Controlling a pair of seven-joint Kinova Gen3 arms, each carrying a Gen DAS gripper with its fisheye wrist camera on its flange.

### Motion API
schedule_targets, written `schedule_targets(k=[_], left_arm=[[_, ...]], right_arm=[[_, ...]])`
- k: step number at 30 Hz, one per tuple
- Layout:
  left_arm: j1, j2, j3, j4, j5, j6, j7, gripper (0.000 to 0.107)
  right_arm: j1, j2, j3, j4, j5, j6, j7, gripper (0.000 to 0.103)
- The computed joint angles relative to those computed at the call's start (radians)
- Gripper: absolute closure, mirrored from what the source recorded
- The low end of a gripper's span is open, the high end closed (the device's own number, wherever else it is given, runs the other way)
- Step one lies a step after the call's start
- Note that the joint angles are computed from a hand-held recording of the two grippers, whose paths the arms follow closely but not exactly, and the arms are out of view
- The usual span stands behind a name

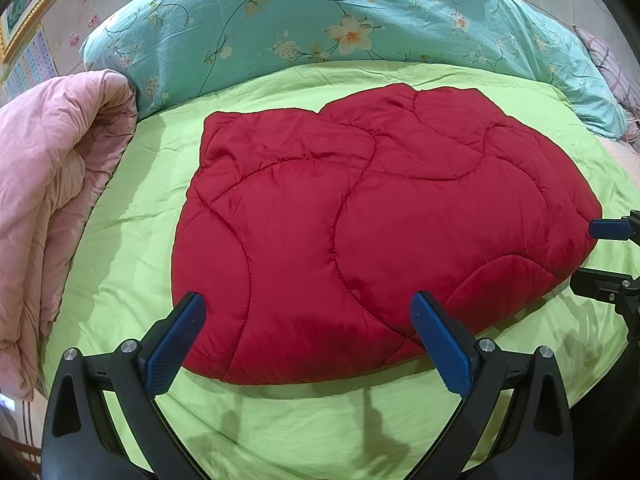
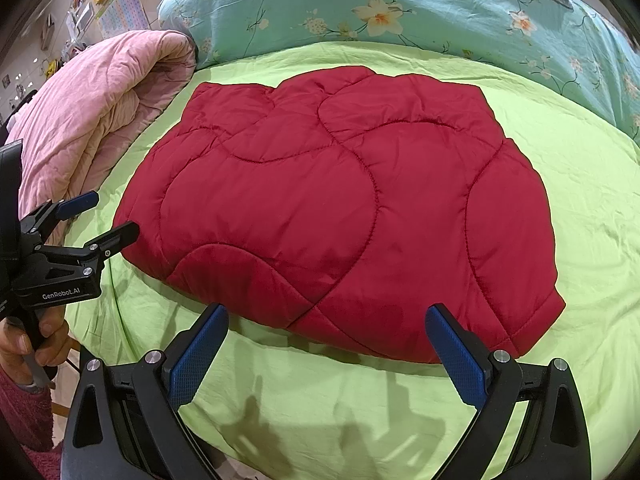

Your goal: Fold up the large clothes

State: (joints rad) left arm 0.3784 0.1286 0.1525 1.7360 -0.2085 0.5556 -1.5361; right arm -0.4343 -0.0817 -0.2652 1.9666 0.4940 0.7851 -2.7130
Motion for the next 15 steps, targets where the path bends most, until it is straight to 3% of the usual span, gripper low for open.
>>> schedule_targets(k=[15], left_arm=[[-0.001, 0.001, 0.0, -0.002, 0.004, 0.001, -0.005, 0.005]], right_arm=[[0.001, -0.001, -0.001, -0.001, 0.0, 0.002, 0.001, 0.003]])
